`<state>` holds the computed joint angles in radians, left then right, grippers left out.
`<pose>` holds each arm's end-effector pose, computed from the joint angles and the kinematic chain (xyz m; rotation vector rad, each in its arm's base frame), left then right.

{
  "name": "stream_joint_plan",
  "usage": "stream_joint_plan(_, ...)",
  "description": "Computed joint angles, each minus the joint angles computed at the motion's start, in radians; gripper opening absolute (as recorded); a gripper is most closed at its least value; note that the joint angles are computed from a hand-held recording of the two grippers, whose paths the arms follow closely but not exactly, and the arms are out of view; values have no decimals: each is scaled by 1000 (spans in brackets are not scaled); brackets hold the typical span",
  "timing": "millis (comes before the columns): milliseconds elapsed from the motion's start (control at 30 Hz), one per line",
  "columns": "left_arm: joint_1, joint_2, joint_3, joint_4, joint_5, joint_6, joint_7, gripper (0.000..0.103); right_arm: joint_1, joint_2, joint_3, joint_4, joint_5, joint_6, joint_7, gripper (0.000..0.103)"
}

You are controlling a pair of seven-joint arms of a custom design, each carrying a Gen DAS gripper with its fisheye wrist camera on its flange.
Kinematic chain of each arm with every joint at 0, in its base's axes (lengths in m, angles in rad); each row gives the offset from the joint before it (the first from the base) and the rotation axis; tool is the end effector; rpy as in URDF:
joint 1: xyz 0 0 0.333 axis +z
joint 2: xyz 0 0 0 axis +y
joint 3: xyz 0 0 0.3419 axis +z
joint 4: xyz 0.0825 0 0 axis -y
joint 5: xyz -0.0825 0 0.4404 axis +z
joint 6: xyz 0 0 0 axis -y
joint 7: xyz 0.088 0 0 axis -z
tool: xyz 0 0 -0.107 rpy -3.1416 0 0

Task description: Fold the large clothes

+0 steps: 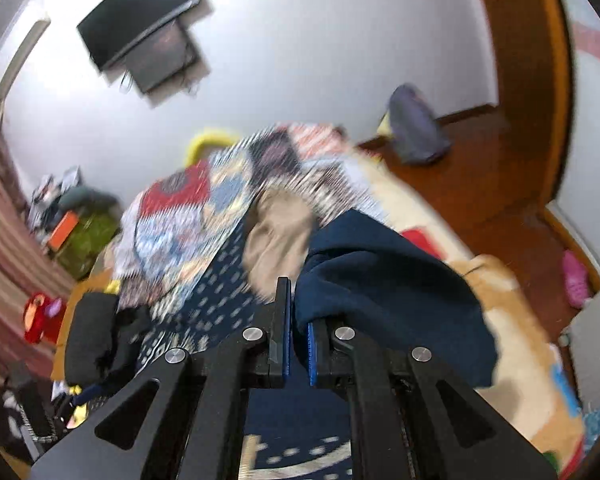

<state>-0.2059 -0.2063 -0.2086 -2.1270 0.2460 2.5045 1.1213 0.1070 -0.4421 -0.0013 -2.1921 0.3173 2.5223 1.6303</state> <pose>0.5328 -0.2444 0.5673 -1.7491 1.9891 -0.6206 0.5114 0.0511 0.6643 -1.5472 1.7777 -0.3549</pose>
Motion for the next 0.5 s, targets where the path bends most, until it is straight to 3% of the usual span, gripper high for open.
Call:
stream_joint_plan(167,3,-41,10,-40,-10,4,15,81,47,95,37,-2,-5,-72,8,6)
stream_joint_plan(333,2,-63,15,-70,-21,-8,29,81,66,156,47,3,-37,-209,36,9)
stream_joint_plan(500,-6,-65,12,-74,-36,-25,53,81,73,164,12,26,24,-376,13,31)
